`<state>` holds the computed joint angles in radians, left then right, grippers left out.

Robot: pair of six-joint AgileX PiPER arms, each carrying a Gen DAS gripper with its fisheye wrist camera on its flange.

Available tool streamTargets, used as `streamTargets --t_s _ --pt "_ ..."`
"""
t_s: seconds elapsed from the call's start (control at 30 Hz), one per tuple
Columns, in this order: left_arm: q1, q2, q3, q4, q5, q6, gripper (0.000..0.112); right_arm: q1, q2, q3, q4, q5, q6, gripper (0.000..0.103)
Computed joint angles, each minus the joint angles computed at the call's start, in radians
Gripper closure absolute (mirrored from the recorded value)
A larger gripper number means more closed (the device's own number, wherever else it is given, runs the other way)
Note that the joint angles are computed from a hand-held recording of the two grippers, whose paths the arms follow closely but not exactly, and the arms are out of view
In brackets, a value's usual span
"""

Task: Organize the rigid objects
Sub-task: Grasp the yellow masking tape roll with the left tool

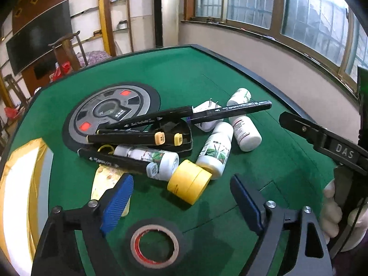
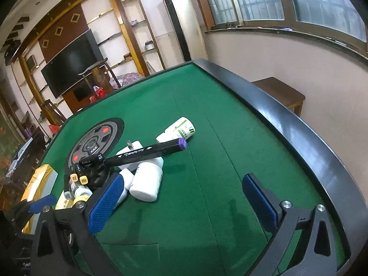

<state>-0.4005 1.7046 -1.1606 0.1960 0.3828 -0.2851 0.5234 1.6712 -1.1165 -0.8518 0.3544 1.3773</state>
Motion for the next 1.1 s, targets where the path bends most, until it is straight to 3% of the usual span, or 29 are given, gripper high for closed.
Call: streamTargets --t_s 0.13,0.23,0.3,0.37,0.63,0.73,0.8,0.83,0.9,1.0,1.1 --pt "-0.002 0.041 -0.043 -0.057 0.011 0.116 0.030 0.000 0.006 -0.005 0.010 -0.003 -0.010 0.000" --pt "-0.021 0.059 -0.075 0.001 0.027 0.119 0.031 -0.004 0.009 -0.006 0.024 -0.006 -0.016 0.000" --pt "-0.041 0.064 -0.088 0.063 0.041 0.092 0.041 -0.008 0.007 -0.004 0.025 -0.007 -0.009 0.000" --pt "-0.035 0.066 -0.106 -0.005 0.072 0.180 0.070 -0.014 0.009 -0.005 0.050 -0.009 -0.025 0.000" --pt "-0.014 0.079 -0.095 -0.096 0.075 0.284 0.067 -0.024 0.014 -0.011 0.094 -0.002 -0.050 0.000" --pt "-0.021 0.090 -0.110 -0.115 0.083 0.316 0.055 -0.020 0.017 -0.016 0.090 0.006 -0.051 0.000" --pt "-0.035 0.095 -0.114 -0.069 0.081 0.275 0.055 -0.016 0.021 -0.021 0.087 0.016 -0.051 0.000" --pt "-0.041 0.098 -0.120 -0.048 0.085 0.247 0.056 -0.015 0.022 -0.023 0.087 0.019 -0.052 0.000" --pt "-0.039 0.094 -0.118 -0.034 0.087 0.224 0.073 -0.013 0.026 -0.028 0.086 0.028 -0.052 0.000" --pt "0.003 0.078 -0.107 -0.188 0.092 0.331 0.075 -0.009 0.032 -0.036 0.081 0.044 -0.047 0.000" --pt "0.029 0.035 -0.054 -0.251 0.064 0.353 0.075 -0.001 0.039 -0.047 0.077 0.068 -0.046 0.000"
